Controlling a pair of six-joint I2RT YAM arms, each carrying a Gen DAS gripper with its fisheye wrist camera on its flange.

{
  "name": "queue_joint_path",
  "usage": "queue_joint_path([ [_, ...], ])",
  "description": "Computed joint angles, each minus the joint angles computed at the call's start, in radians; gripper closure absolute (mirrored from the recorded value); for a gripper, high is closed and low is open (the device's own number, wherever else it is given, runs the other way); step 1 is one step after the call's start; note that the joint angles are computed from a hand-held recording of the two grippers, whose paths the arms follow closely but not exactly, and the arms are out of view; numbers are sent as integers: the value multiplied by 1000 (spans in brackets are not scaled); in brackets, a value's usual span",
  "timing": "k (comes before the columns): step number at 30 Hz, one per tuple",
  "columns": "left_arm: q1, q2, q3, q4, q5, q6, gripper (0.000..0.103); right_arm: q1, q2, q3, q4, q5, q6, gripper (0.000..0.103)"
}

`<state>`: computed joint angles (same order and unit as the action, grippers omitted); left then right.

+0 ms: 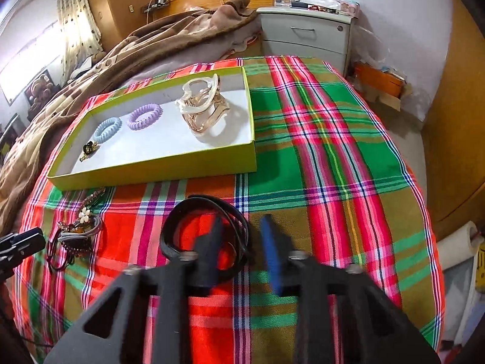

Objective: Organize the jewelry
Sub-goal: 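Withdraw both tools from the box, moving the right tool to the black strap, then grasp the black strap band with the right tool and lift it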

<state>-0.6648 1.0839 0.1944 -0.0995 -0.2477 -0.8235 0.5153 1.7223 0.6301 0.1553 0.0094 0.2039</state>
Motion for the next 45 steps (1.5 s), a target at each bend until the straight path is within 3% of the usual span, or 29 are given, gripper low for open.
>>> queue_joint_path([
  [11,1,67,31,12,1,11,60,-134,-143,-128,85,-202,79,91],
  [24,-39,186,101,7,-50,52,60,-167,-308,-226,79,-206,98,91],
  [39,-46,361,219,36,-79,267,60,-103,-295,-212,92,-172,101,91],
  [43,-57,364,221,43,-75,275,71,-89,-292,-210,92,-162,102,91],
  [45,-66,369,227,48,-68,277,84,-86,-290,-205,88,-159,102,91],
])
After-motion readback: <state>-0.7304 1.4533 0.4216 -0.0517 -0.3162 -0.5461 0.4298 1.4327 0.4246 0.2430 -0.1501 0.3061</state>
